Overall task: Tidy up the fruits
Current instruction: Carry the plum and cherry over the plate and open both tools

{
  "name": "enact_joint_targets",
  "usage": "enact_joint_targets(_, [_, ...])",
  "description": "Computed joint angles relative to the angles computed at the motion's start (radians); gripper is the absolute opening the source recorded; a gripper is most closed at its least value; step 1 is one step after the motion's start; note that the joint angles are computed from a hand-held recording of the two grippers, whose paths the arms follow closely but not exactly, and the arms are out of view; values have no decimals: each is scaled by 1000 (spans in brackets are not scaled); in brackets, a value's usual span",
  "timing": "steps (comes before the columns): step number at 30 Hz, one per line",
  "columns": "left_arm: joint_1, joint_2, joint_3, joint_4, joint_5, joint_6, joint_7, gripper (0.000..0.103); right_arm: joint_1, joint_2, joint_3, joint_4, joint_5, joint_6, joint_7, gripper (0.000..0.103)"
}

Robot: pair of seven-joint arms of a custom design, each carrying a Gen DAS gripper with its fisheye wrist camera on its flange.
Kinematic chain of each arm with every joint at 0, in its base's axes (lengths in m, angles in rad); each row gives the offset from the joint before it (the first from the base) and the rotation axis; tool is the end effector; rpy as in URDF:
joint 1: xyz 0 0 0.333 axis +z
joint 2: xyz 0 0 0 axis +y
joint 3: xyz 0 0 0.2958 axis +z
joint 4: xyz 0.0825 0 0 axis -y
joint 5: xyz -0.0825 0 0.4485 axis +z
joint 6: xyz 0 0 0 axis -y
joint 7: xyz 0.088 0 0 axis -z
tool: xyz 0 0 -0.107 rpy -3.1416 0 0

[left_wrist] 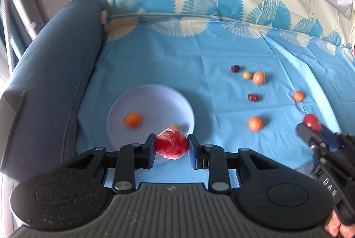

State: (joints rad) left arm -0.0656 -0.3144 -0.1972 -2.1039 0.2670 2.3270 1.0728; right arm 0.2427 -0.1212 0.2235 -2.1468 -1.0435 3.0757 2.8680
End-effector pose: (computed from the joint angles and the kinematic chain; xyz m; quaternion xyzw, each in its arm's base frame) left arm 0.5537 -0.1537 0.5733 -0.7071 0.6418 -0.1787 0.2372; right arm 0.5074 0.3373 0.4970 -0.6613 0.5452 -0.2450 0.4533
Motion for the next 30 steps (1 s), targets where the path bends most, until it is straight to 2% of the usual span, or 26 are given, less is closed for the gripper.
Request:
enact_joint_targets(2, [-5, -83, 10, -75, -20, 0, 2, 33, 94, -37, -46, -54, 249, 16, -224, 30])
enact_joint_targets(3, [-4, -122, 12, -108, -27, -3, -1, 33, 130, -55, -56, -73, 326, 13, -291, 30])
enact_joint_targets(5, [-3, -184, 15, -161, -42, -3, 1, 33, 166, -83, -53, -96, 400, 11, -376, 30])
enact_joint_targets(9, [11, -293, 5, -253, -40, 8, -17, 33, 135, -128, 18, -117, 417, 15, -419, 30])
enact_joint_targets(13, [19, -374, 2, -312, -52, 28, -32, 33, 126, -153, 56, -127, 470, 11, -498, 30])
enact_joint_targets(17, [26, -402, 3, -331, -62, 44, -32, 33, 121, -163, 85, -128, 528, -1, -578, 30])
enact_joint_targets(21, [29, -410, 5, -338, -75, 51, -25, 33, 85, -169, 127, -125, 549, -5, -603, 30])
enact_joint_targets(24, [31, -411, 6, -340, -81, 54, -20, 33, 76, -169, 139, -123, 562, -11, -616, 30])
enact_joint_targets(30, [36, -406, 4, -341, -85, 55, -20, 33, 94, -154, 126, -114, 596, -22, -657, 30])
